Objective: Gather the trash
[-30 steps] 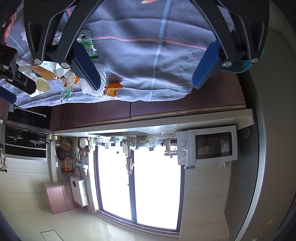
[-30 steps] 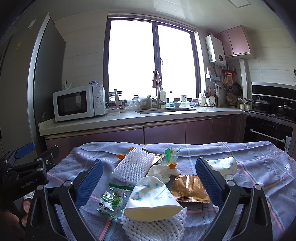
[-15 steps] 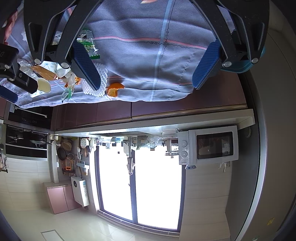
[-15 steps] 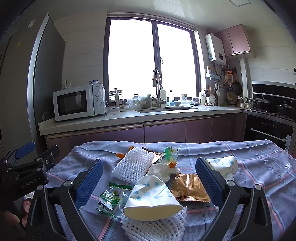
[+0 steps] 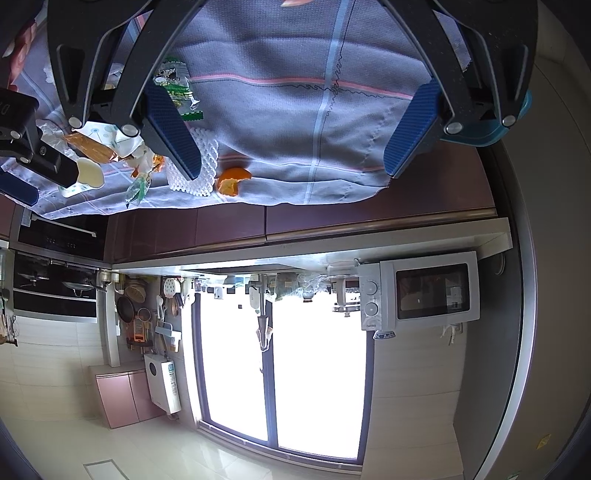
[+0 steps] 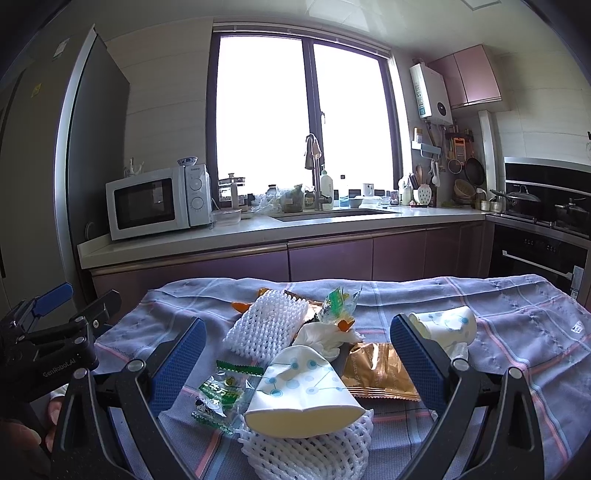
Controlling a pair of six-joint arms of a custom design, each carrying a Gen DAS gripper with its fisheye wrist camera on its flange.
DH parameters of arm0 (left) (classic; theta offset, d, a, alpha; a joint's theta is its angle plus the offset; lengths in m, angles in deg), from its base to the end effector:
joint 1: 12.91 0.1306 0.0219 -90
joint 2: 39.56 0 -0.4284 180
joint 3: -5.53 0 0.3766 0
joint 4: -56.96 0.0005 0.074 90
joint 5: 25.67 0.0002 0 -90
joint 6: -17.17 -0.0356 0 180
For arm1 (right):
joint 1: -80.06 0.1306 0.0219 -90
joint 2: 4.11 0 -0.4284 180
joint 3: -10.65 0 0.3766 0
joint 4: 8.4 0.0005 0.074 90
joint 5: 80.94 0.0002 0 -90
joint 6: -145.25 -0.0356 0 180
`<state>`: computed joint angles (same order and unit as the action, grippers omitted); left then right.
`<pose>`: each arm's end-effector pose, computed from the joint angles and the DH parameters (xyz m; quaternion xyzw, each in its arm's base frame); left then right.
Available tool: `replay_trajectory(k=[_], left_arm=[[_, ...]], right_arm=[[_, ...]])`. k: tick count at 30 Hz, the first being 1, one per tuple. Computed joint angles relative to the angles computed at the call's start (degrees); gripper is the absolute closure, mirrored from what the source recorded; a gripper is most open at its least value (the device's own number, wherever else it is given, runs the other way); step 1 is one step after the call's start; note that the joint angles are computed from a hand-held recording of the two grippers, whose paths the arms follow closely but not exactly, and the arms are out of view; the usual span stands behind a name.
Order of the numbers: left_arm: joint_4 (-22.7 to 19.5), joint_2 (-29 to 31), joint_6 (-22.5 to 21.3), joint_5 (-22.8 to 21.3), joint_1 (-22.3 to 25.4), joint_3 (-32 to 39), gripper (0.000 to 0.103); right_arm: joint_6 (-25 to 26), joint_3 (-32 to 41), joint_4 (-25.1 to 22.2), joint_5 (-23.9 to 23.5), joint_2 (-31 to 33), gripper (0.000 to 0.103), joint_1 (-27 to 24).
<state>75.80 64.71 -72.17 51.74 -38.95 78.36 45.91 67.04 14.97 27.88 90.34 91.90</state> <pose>0.5017 -0.2371 0.3254 0.1035 0.7718 -0.0602 0.6244 0.4485 0.0818 0.2980 0.0828 0.7830 -0.0165 0.6162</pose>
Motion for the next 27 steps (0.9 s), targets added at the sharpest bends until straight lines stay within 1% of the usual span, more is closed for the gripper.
replay_trajectory(k=[6, 11, 14, 17, 21, 25, 27], left_arm=[[-0.4, 0.5, -0.2, 0.1, -0.2, 0.6, 0.006], [-1.6, 1.1, -0.3, 0.8, -0.3, 1.4, 0.006], [-2.3, 1.5, -0.6, 1.4, -0.3, 1.8, 0.006], [-3.4, 1.8, -0.8, 2.4, -0.3, 2.4, 0.006], [-6.8, 2.8, -2.3, 5.7, -0.6, 4.0, 0.006], [-12.5, 4.4, -4.1, 8.8, -1.1, 6.8, 0.006], [-14.4, 5.1, -4.9, 10.1, -1.3, 7.8, 0.006]], right_arm=[[-0.1, -0.2, -0.1, -0.7, -0.1, 0.007, -0.5], [-0.3, -0.4, -0.5, -1.4, -0.4, 0.007, -0.9], [-0.3, -0.6, -1.2, -1.8, -0.6, 0.007, -1.3], [-0.7, -0.5, -2.9, -2.6, -0.7, 0.007, -2.0], [-2.0, -0.6, -5.7, -4.6, -0.6, 0.007, -3.2], [-3.4, -0.6, -8.1, -7.4, -0.3, 0.007, -4.5], [-3.7, -0.7, -8.9, -8.1, 0.0, 0.007, -4.9]])
